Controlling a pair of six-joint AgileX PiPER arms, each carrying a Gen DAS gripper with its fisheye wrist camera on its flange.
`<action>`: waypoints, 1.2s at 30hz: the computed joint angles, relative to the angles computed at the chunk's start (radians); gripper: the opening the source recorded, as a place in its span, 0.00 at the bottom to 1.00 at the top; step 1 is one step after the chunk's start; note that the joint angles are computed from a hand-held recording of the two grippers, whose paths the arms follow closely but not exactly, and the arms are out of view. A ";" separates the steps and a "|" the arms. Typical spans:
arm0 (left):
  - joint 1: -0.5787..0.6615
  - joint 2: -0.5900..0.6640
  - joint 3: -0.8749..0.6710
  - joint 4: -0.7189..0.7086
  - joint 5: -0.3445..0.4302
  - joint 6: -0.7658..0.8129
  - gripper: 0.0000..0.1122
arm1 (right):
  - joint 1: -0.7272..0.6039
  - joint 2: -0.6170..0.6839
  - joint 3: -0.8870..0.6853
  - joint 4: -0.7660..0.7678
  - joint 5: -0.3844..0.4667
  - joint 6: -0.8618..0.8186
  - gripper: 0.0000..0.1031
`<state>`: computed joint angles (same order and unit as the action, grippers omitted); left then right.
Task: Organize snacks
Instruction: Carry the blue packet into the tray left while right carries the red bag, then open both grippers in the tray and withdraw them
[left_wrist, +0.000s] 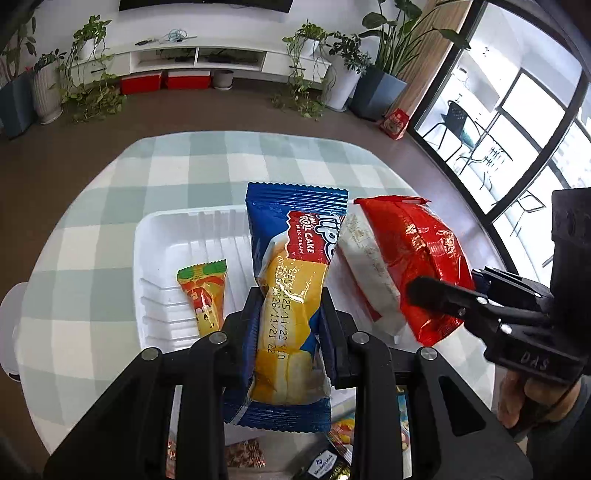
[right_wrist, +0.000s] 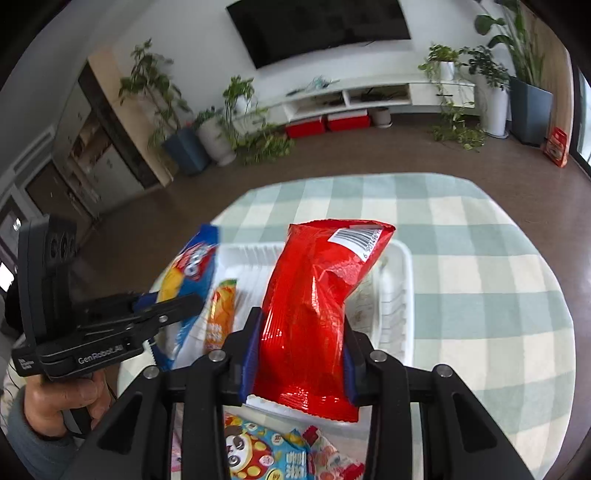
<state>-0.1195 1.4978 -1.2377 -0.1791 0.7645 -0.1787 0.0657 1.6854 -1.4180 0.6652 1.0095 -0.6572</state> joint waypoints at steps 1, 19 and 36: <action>-0.006 0.027 -0.006 0.006 -0.005 -0.003 0.23 | 0.025 0.017 0.001 -0.025 -0.017 0.009 0.38; -0.042 0.189 0.034 0.103 -0.108 -0.071 0.24 | 0.156 0.108 0.090 -0.203 -0.180 0.017 0.39; -0.017 0.051 0.061 0.104 -0.088 -0.106 0.53 | 0.166 0.057 0.103 -0.230 -0.198 0.015 0.59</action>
